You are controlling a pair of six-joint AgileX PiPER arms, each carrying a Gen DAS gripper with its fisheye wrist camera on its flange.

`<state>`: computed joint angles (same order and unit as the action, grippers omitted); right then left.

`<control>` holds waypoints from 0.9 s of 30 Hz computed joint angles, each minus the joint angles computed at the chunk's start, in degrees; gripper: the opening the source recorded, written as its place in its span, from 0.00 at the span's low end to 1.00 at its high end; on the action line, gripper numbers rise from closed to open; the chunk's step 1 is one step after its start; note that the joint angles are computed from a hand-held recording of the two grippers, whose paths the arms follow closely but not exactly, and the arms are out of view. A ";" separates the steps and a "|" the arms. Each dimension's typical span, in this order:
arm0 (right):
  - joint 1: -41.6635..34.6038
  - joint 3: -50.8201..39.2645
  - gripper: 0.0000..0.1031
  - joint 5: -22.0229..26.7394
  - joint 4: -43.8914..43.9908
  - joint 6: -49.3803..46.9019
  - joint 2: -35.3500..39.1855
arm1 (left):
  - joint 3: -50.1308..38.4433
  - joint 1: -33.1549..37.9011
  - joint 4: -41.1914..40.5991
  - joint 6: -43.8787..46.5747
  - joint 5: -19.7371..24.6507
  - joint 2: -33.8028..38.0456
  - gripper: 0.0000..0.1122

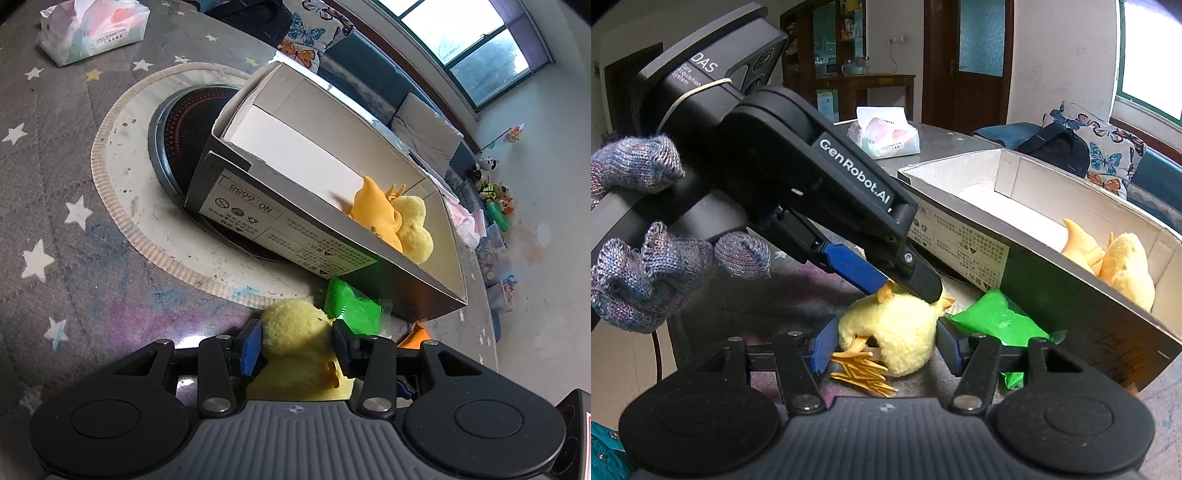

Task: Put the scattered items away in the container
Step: 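Move the left gripper to the second yellow plush chick and close it, then lift the plush chick with the left gripper and carry it over the box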

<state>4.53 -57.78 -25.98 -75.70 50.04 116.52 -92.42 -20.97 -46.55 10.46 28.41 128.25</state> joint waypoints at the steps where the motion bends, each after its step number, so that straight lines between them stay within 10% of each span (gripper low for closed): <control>1: 0.16 0.22 0.58 0.31 0.69 -0.65 -0.18 | 0.19 -0.07 0.00 -0.16 -0.25 -0.10 0.40; 27: -1.05 0.42 0.53 -0.41 -3.47 4.92 -0.75 | 4.89 -2.60 3.60 -4.54 -5.69 -3.62 0.35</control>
<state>3.48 -57.36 -26.39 -79.17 54.96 115.77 -87.53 -23.57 -42.95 5.92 22.71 124.63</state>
